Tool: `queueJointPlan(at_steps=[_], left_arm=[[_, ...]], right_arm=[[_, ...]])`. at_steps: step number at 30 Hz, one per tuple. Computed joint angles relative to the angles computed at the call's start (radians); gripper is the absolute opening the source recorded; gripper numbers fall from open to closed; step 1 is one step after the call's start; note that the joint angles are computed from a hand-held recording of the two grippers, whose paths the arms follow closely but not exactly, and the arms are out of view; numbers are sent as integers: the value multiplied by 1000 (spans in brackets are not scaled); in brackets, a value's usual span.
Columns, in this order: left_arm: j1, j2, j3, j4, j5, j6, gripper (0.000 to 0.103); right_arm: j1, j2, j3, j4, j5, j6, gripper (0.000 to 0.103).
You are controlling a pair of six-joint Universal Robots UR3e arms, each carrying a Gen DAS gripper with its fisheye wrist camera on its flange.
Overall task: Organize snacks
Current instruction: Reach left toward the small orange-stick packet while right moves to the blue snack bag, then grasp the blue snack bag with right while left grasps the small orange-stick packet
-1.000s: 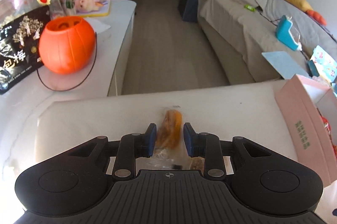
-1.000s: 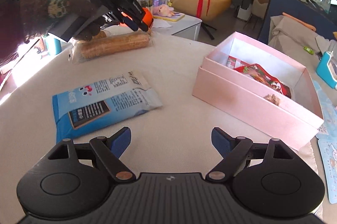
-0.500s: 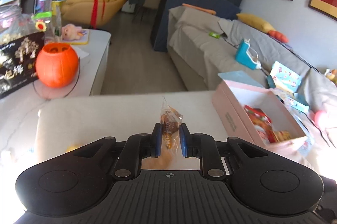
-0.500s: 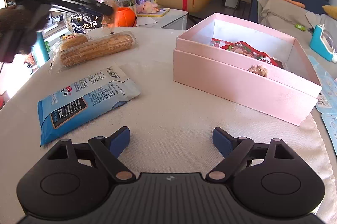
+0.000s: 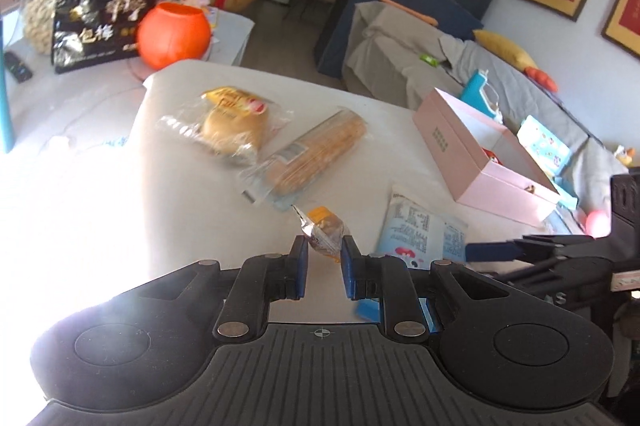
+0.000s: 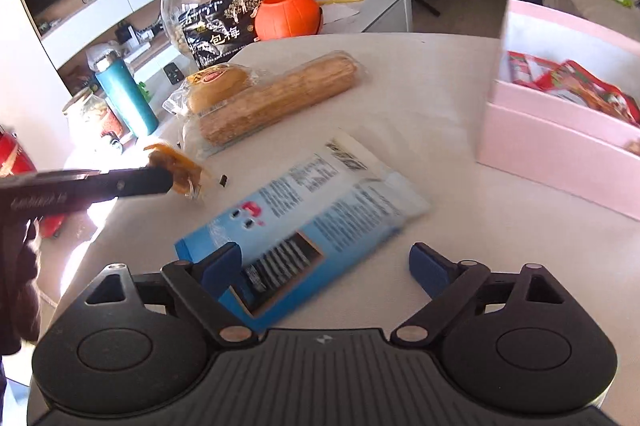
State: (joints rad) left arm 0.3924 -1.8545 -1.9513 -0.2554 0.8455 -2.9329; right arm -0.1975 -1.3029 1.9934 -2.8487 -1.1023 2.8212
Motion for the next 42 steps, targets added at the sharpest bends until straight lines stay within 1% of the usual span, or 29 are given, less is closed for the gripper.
queueJointPlan(at_steps=[2,4,5,6,8,9,11,13,16,19,21,22,24,26,28,29,31,33,35,37,39,40,42], left_arm=[[9,-6,-4,-3,-2,-3,21],[12,-12,-3,-14,-4,1,21],[13,-13,-4,-18,-8,4,21],[16,-12,-12,-19,-15,12,21],[21,-8,-25,-37,-35,28,20],[22,-5,-35,-46,-47,39,20],[22,4,-50,-64,-66,65,20],[13,13,-57,-89,-82,92,19],[-22,9,-46,-125,-94,126,19],[-75,-18,-12,-138,-96,123,20],[-119,-38,18,-140,-87,113,21],[-141,-41,33,-155,-82,120,22],[-178,-29,56,-228,-84,179,22],[-206,7,58,-311,-84,259,22],[-229,39,55,-357,-65,295,23],[-235,53,52,-360,-48,287,24],[-235,70,52,-341,4,216,25],[-224,81,52,-299,66,111,25],[-206,79,57,-245,130,11,26],[-188,67,71,-223,170,-61,26],[-183,49,95,-223,188,-104,26],[-189,32,117,-225,196,-120,26],[-212,1,148,-212,225,-145,26]], right_arm=[[73,64,-73,-28,-75,61,95],[130,134,-148,-59,-144,124,101],[155,172,-185,-77,-175,153,103],[173,198,-212,-88,-202,166,103],[202,235,-250,-103,-251,138,103],[198,234,-245,-106,-247,111,103],[169,198,-198,-99,-204,57,102],[122,137,-108,-121,-171,4,96],[30,24,45,-147,-136,-67,95],[-84,-80,190,-193,-114,-123,95],[-150,-115,264,-257,-122,-139,95],[-183,-126,288,-277,-109,-149,96],[-263,-156,336,-284,-52,-168,96],[-300,-161,372,-320,-41,-178,97],[-336,-161,413,-345,-8,-208,99],[-355,-146,444,-399,19,-199,99],[-371,-155,461,-407,33,-206,99],[-379,-179,458,-364,59,-221,99],[-399,-215,443,-273,131,-283,99],[-391,-214,410,-261,175,-296,99],[-378,-175,353,-269,211,-293,99],[-359,-132,293,-259,214,-283,99],[-319,-55,182,-212,192,-256,99]])
